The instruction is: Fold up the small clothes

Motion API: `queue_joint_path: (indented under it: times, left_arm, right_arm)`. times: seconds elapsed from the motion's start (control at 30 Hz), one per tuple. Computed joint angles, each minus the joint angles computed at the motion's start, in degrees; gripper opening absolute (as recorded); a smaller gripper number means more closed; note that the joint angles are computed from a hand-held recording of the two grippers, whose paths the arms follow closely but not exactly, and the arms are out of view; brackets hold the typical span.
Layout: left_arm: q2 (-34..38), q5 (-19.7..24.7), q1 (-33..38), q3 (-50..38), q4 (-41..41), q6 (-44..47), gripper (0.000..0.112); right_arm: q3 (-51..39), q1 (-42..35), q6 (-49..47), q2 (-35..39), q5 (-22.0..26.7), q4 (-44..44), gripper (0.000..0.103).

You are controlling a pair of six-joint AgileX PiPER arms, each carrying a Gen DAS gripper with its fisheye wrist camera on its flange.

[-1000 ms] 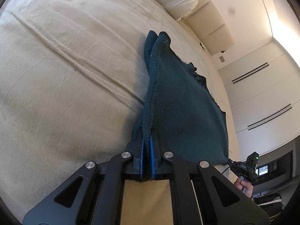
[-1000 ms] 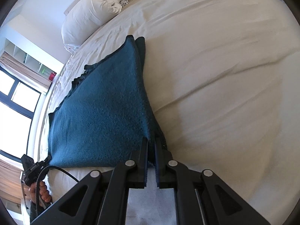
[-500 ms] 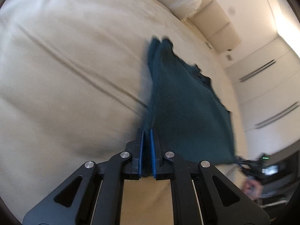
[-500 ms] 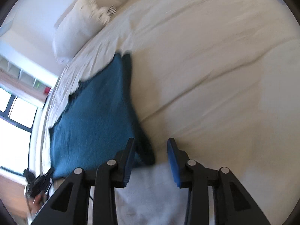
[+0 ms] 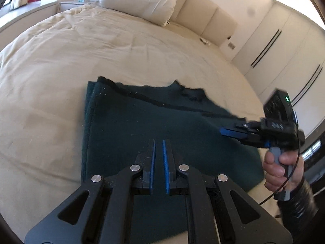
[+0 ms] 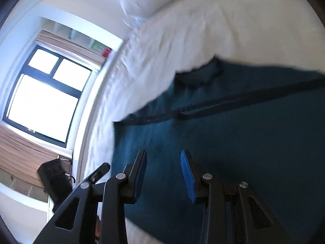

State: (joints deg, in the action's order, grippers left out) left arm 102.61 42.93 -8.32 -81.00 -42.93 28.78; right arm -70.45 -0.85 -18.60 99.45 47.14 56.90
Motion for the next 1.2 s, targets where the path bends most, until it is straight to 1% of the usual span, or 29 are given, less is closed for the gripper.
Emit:
queue_joint_path:
  times: [0.03, 0.07, 0.1, 0.13, 0.23, 0.3, 0.33, 0.37, 0.4, 0.47, 0.53, 0.57, 0.6, 0.63, 0.67, 0.7, 0.73, 0.77, 0.8, 0.87, 0.9, 0.97, 1.0, 1.03, 1.07, 1.1, 1.13, 1.17, 1.2]
  left_arm:
    - [1.7, -0.5, -0.1, -0.8, 0.2, -0.1, 0.007]
    - [3.5, -0.6, 0.1, -1.8, 0.2, -0.4, 0.007]
    - [5.6, -0.9, 0.3, -3.3, 0.8, -1.7, 0.007]
    - [7.0, -0.8, 0.8, -4.3, 0.7, -2.0, 0.007]
    - [11.1, -1.3, 1.5, -7.3, -1.1, -1.0, 0.007]
    - [10.9, -0.6, 2.0, -7.6, -1.0, -1.1, 0.007]
    - [10.4, -0.9, 1.7, -7.5, 0.3, -2.1, 0.007]
    - [9.7, -1.3, 1.4, -7.2, 1.2, -3.1, 0.007]
    - [8.6, -2.0, 1.3, -6.4, 0.8, -2.9, 0.007]
    - [6.7, -3.0, 1.5, -4.3, -2.3, 0.5, 0.007]
    - [7.1, -3.5, 0.7, -4.7, 0.5, -1.4, 0.007]
    - [8.6, -2.1, 1.0, -5.7, 1.6, -2.6, 0.007]
    - [9.4, -1.7, 1.5, -5.6, 0.4, -2.0, 0.007]
    - [9.5, -1.7, 2.4, -4.4, -3.0, 0.8, 0.007]
    - [9.2, -1.4, 3.1, -3.5, -5.1, 2.2, 0.007]
    - [8.9, -1.2, 3.2, -3.3, -4.8, 2.0, 0.007]
    - [8.3, -1.4, 3.0, -3.1, -3.8, 1.2, 0.007]
    - [7.4, -1.7, 2.7, -2.9, -1.8, 0.2, 0.007]
    - [6.9, -2.0, 2.5, -2.7, 0.0, -0.8, 0.007]
    - [6.3, -2.3, 2.3, -2.8, 2.0, -2.4, 0.007]
    - [6.1, -2.3, 2.5, -2.4, 1.4, -2.1, 0.007]
    - [6.3, -2.6, 2.1, -2.3, 2.5, -3.3, 0.007]
    - [6.2, -3.2, 1.7, -2.0, 3.2, -3.6, 0.007]
    - [6.1, -3.8, 1.4, -1.7, 4.0, -4.2, 0.007]
    - [5.8, -4.2, 0.9, -1.6, 5.5, -5.2, 0.007]
    - [5.6, -4.4, 0.6, -1.6, 6.7, -5.9, 0.007]
    - [5.6, -4.5, 0.3, -1.7, 7.6, -6.2, 0.007]
    - [5.6, -4.4, 0.2, -1.7, 8.0, -6.2, 0.007]
    - [5.6, -4.1, 0.4, -1.8, 7.8, -5.8, 0.007]
  right_arm:
    - [-1.7, 0.5, 0.7, 2.5, -0.2, -0.6, 0.037]
    - [-2.7, 0.7, 2.5, 4.9, -2.0, -2.5, 0.023]
    - [-3.1, 0.5, 3.2, 6.3, -3.2, -2.6, 0.013]
    - [-3.6, -0.1, 3.5, 7.4, -3.9, -2.7, 0.0]
    - [-4.3, -2.4, 4.2, 8.7, -6.9, -2.0, 0.0]
    - [-4.4, -2.9, 8.1, 7.1, -9.4, -5.5, 0.009]
    - [-3.3, -3.5, 8.1, 5.6, -10.4, -4.9, 0.023]
    - [-1.7, -4.1, 6.6, 3.7, -11.2, -2.2, 0.029]
    - [-0.5, -4.3, 5.0, 2.2, -11.6, -0.5, 0.029]
    - [1.3, -2.8, 0.2, -0.1, -10.3, 3.8, 0.031]
    - [-0.2, -0.2, -2.1, 0.9, -7.5, 4.2, 0.033]
    - [-2.1, 1.6, -2.2, 2.7, -5.6, 3.0, 0.035]
    - [-3.8, 2.7, -1.0, 4.4, -4.2, 0.9, 0.035]
    - [-5.1, 3.7, 1.8, 6.3, -4.6, -2.5, 0.034]
    - [-5.0, 4.0, 2.9, 6.9, -5.8, -3.6, 0.02]
    - [-4.7, 3.1, 1.8, 7.7, -7.5, -2.5, 0.012]
    - [-4.1, 2.0, 2.4, 7.6, -8.8, -2.7, 0.005]
    - [-2.3, 0.3, 5.4, 6.3, -11.4, -3.3, 0.006]
    - [-0.2, -1.1, 6.9, 4.6, -12.9, -2.9, 0.01]
    - [3.6, -2.8, 7.5, 0.0, -14.9, -3.5, 0.036]
    - [5.5, -3.1, 4.6, -2.1, -14.7, -1.4, 0.038]
    - [10.5, -3.2, -6.2, -6.4, -10.4, 7.6, 0.038]
    - [12.5, -3.0, -9.8, -7.5, -8.9, 10.8, 0.038]
    - [14.6, -3.2, -13.1, -8.5, -7.4, 13.6, 0.041]
    - [16.8, -3.0, -16.1, -8.9, -6.3, 15.9, 0.047]
    - [18.0, -2.7, -16.8, -8.9, -6.7, 16.0, 0.047]
    - [19.2, -2.5, -17.1, -8.3, -8.1, 15.8, 0.034]
    - [21.3, -4.5, -19.6, -8.1, -7.5, 17.9, 0.017]
    - [22.4, -6.8, -20.9, -8.1, -6.0, 19.0, 0.013]
